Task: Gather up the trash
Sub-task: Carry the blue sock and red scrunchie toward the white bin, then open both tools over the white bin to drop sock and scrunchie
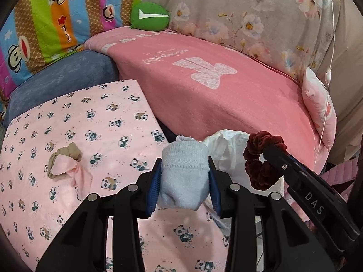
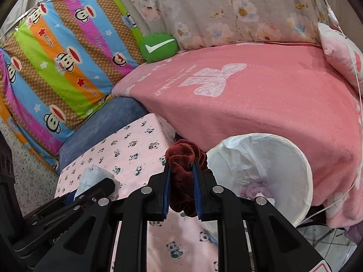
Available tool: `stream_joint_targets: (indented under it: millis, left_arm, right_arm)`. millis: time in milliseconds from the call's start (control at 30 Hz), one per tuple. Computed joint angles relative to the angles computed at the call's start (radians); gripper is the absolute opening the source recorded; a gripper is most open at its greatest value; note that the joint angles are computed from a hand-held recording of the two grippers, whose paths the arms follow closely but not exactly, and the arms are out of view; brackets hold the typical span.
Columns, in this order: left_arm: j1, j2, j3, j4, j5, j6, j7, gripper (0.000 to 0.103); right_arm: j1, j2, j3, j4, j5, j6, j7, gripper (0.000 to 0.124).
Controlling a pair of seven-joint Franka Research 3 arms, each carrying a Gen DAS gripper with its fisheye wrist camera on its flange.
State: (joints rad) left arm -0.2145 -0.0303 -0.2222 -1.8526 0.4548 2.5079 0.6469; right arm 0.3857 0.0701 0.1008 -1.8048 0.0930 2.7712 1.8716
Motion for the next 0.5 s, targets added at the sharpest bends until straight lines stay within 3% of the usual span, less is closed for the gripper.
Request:
stream_joint_targets:
  millis: [500]
  left_arm:
    - [-0.080, 0.193, -0.009, 0.214, -0.053, -0.042, 0.141, 0.038]
  right_arm:
    - [-0.093, -0.040, -0.039, -0.101, 0.078, 0.013, -0.042, 0.018]
